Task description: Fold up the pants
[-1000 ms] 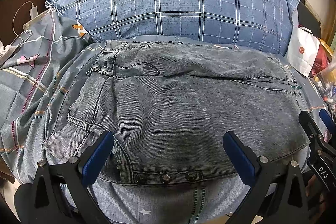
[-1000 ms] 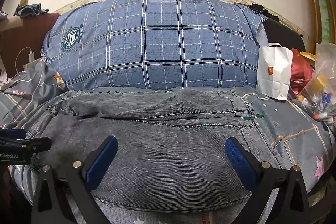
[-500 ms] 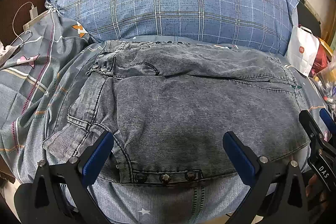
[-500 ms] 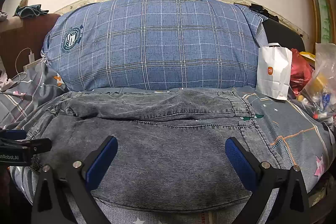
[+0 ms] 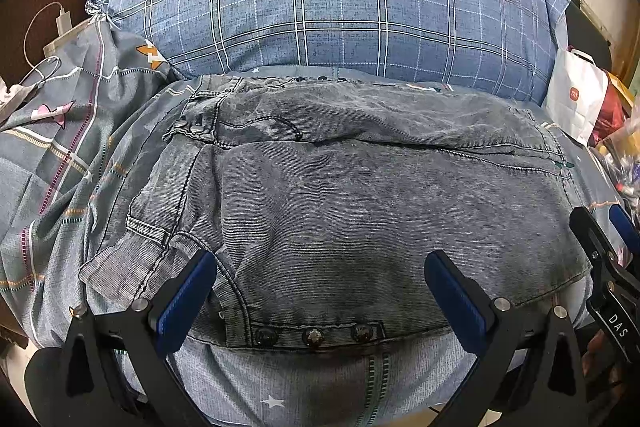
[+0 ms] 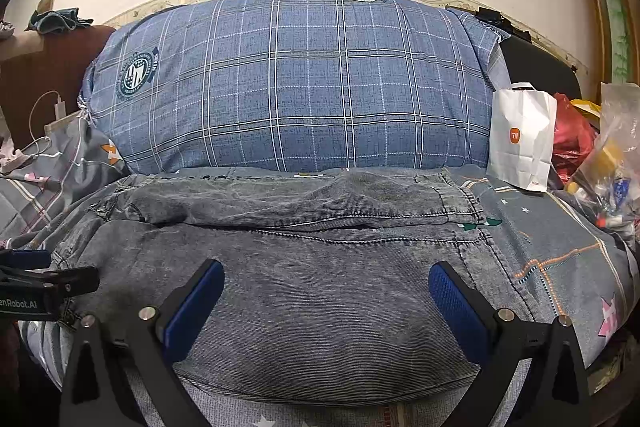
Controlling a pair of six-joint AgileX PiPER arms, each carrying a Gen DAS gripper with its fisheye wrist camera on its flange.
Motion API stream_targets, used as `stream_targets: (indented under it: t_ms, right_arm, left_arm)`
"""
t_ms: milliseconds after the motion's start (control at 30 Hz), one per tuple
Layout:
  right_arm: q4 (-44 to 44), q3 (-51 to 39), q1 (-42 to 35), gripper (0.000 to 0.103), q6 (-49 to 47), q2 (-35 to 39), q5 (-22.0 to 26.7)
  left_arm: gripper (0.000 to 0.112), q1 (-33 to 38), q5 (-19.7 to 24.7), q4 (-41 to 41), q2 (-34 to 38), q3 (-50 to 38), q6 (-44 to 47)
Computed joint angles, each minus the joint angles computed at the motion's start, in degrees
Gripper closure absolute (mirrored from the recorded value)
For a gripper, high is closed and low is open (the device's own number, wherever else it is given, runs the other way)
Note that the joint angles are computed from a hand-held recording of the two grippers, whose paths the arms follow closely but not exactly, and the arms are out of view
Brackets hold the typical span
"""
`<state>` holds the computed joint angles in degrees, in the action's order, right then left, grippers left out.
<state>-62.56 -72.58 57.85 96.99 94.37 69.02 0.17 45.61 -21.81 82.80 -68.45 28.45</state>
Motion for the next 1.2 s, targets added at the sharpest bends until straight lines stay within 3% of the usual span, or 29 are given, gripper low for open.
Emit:
stream_targets:
  t_ms: [1000,1133,1200]
  right_arm:
    - [0.6,-0.3,0.3,0.0,-0.3,-0.1,0.5]
    - [4.6,2.1,-2.1,0.0,-0.8,-2.6,-4.0]
    - [9.4,7.3,-5.6,0.0,1.2,-8.3,-11.6]
  left_arm:
    - [0.009,0.2,0.7,0.2,-0.1,-0.5,-0.2]
    - [0.009,3.9,2.8,-2.6,1.4,-1.9,2.6]
    - [0.009,8.0,4.7,-4.3,3.8,-3.7,3.8]
